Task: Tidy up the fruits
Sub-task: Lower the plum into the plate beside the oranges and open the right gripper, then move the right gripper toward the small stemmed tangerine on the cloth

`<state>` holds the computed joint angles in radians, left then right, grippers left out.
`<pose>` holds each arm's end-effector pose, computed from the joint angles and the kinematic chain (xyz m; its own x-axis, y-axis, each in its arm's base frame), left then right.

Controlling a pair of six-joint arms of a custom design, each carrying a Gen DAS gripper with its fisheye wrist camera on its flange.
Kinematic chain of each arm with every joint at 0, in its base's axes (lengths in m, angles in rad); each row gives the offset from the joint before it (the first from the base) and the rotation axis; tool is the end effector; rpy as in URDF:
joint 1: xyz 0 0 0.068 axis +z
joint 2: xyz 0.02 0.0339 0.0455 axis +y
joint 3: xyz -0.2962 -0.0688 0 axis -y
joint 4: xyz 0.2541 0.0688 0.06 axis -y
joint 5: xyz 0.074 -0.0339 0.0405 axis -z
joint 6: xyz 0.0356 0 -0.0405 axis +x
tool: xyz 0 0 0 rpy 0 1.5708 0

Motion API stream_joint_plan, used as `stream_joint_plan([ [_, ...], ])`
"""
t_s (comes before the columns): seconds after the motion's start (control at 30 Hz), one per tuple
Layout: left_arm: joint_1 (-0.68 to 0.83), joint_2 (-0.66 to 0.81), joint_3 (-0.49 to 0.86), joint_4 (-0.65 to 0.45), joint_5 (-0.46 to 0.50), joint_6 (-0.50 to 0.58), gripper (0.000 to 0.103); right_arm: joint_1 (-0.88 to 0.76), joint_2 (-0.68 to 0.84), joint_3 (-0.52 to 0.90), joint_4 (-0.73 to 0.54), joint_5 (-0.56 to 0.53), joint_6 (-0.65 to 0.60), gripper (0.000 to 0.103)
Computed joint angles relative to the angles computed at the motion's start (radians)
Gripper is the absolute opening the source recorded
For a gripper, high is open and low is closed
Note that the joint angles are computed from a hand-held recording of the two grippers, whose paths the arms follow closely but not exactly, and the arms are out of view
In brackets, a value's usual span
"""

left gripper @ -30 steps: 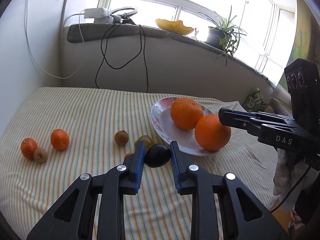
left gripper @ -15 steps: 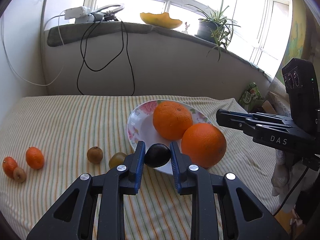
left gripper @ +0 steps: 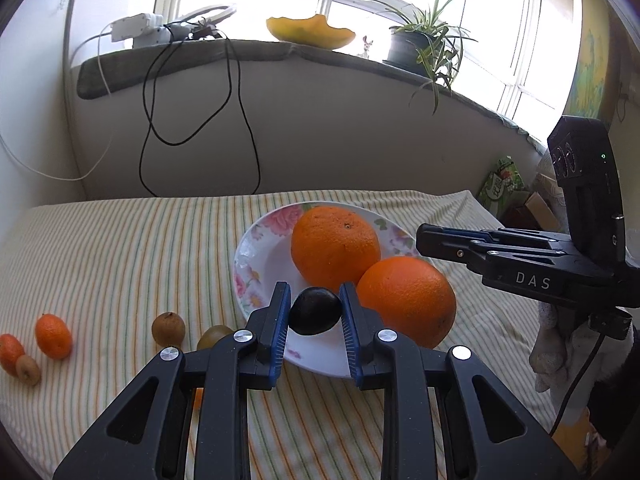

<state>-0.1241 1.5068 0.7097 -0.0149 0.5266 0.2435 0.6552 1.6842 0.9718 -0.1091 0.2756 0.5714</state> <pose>0.2892 -0.0541 0.1932 -0.5903 0.2837 -0.7557 0.6105 0.7694 -0.1881 0.2904 0.2109 0.2079 -0.7259 0.0985 -0.6807 -0.0556 0.9781 0.2008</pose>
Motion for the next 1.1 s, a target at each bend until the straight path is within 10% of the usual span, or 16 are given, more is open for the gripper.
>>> stream_joint_plan([
  [0.3,0.0,-0.009,-0.003,0.009,-0.009,0.004,0.036,-0.008,0.003,-0.006,0.013,-0.005,0.001,0.027],
  [0.43,0.004,-0.019,-0.007,0.014,-0.01,-0.002,0.048,-0.005,-0.008,-0.018,0.026,0.013,0.013,0.054],
  [0.77,0.029,-0.056,-0.021,0.002,0.0,-0.001,0.058,0.033,-0.044,-0.017,0.019,0.075,0.021,0.081],
  [1.1,0.061,-0.102,-0.031,-0.033,-0.027,-0.003,0.077,0.069,-0.061,-0.006,-0.014,0.109,0.052,0.082],
])
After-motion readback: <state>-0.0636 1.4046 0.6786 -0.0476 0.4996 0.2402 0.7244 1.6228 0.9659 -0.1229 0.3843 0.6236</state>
